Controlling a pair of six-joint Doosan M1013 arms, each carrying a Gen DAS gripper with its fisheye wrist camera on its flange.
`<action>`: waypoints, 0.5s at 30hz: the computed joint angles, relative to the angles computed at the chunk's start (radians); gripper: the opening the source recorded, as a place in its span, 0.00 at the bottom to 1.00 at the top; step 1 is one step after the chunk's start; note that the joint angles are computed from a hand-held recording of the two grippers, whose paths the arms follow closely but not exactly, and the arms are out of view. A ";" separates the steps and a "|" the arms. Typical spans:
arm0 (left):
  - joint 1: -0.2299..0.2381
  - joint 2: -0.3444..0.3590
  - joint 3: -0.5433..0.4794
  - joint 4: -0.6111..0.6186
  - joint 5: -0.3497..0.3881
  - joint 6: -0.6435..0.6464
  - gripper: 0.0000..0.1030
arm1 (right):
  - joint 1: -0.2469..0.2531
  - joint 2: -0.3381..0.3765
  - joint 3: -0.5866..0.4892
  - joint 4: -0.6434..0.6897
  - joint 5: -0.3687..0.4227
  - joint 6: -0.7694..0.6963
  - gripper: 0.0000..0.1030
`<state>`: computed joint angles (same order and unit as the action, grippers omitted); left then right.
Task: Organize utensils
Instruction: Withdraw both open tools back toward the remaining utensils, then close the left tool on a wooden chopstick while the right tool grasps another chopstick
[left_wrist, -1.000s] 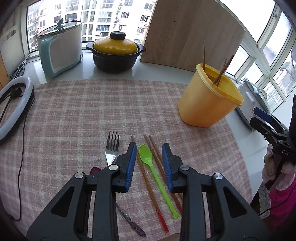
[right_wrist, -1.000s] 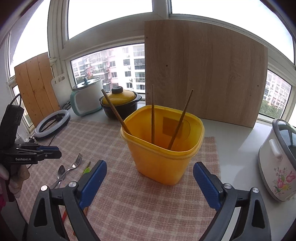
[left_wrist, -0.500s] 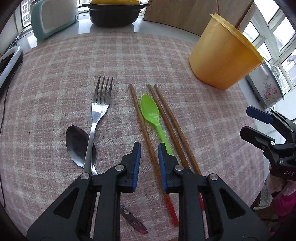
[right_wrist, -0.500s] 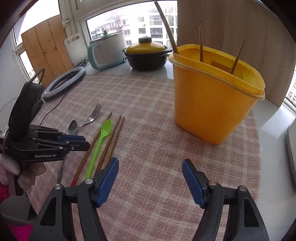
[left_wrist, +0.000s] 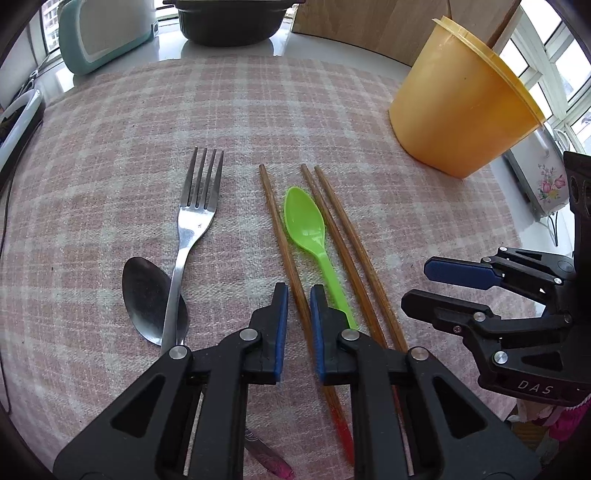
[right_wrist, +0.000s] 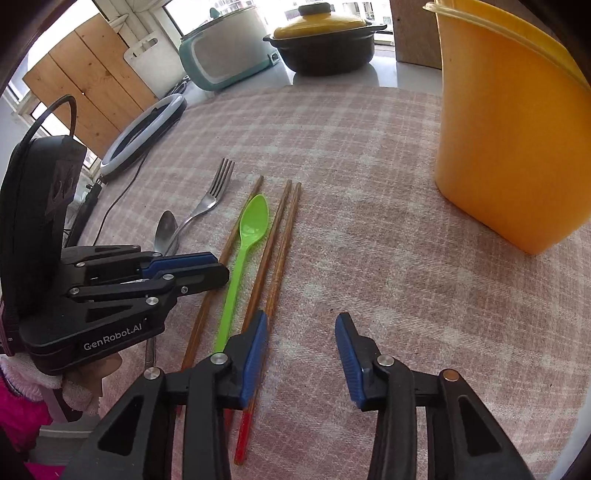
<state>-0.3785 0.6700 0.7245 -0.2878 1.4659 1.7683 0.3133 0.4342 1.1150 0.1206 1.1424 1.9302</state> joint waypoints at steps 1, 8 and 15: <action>-0.001 -0.001 0.003 0.003 -0.007 -0.001 0.10 | 0.001 0.007 -0.009 0.001 0.007 0.000 0.38; -0.003 0.002 -0.002 0.007 -0.012 -0.008 0.09 | 0.010 0.046 -0.063 -0.018 0.051 0.024 0.30; -0.004 -0.009 0.014 0.023 -0.025 0.023 0.08 | 0.024 0.082 -0.124 -0.069 0.113 0.011 0.22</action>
